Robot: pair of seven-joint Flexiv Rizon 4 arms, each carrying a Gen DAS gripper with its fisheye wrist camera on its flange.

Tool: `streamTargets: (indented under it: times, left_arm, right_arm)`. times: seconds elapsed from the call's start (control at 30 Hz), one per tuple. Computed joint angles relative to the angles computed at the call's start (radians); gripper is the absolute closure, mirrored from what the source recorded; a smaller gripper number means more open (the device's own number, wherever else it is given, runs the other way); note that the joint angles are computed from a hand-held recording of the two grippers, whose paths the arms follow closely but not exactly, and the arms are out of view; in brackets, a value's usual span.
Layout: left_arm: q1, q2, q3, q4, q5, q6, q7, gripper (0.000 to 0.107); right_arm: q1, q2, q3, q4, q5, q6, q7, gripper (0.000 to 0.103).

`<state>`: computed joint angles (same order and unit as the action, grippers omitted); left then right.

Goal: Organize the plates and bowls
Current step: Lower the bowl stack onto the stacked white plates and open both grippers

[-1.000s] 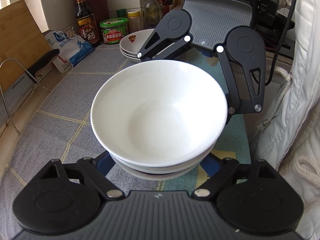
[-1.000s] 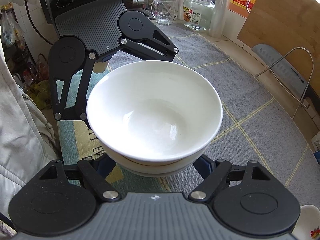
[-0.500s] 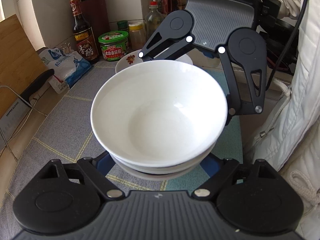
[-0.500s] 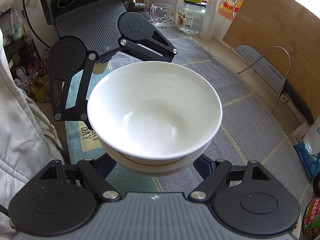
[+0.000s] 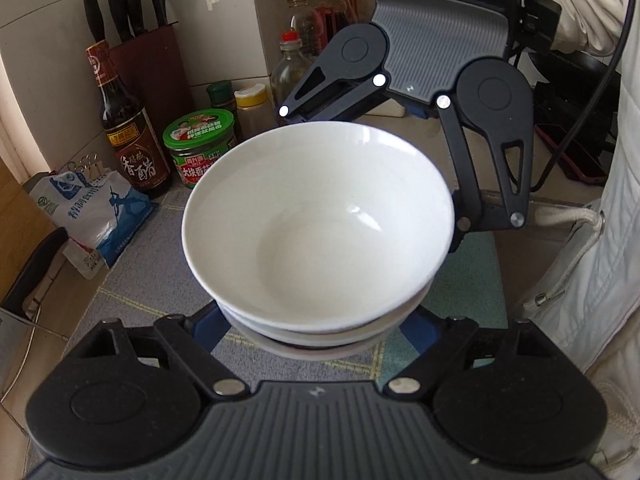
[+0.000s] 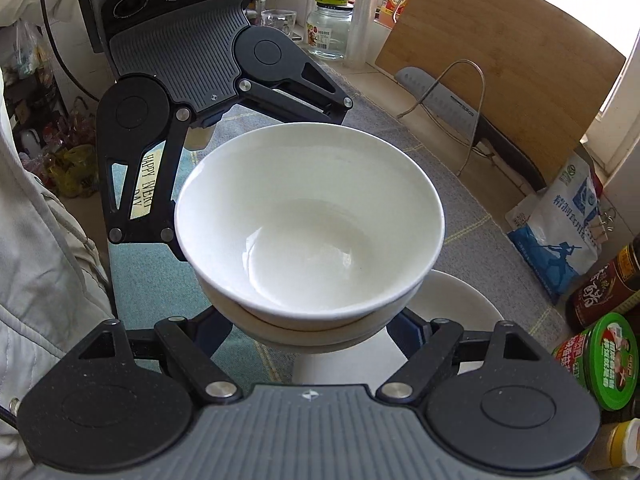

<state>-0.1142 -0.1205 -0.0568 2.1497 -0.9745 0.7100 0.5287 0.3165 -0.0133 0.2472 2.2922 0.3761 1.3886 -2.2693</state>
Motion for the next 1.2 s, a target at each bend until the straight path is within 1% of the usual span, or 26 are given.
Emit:
streamTargets:
  times: [0.23,0.47,0.8,1.2]
  left_arm:
    - [-0.033,-0.067,-0.047,-0.058,-0.011,0.044,-0.010,0.017]
    - [-0.042,-0.125,-0.075,-0.105,0.011,0.070,-0.036,0.017]
    - [-0.036,-0.165,-0.099,-0.134,0.029,0.085,-0.073,0.017]
    - [-0.029,-0.186,-0.110,-0.148,0.053,0.089,-0.105,0.017]
  right_arm:
    - [-0.044,0.016,-0.037,0.006,0.065,-0.012,-0.084,0.016]
    - [-0.075,-0.003,-0.056,-0.009,0.106,-0.026,-0.134,0.016]
    - [-0.117,-0.040,-0.040,-0.029,0.124,-0.028,-0.152,0.016]
    - [-0.137,-0.058,-0.023,-0.033,0.123,-0.021,-0.148,0.016]
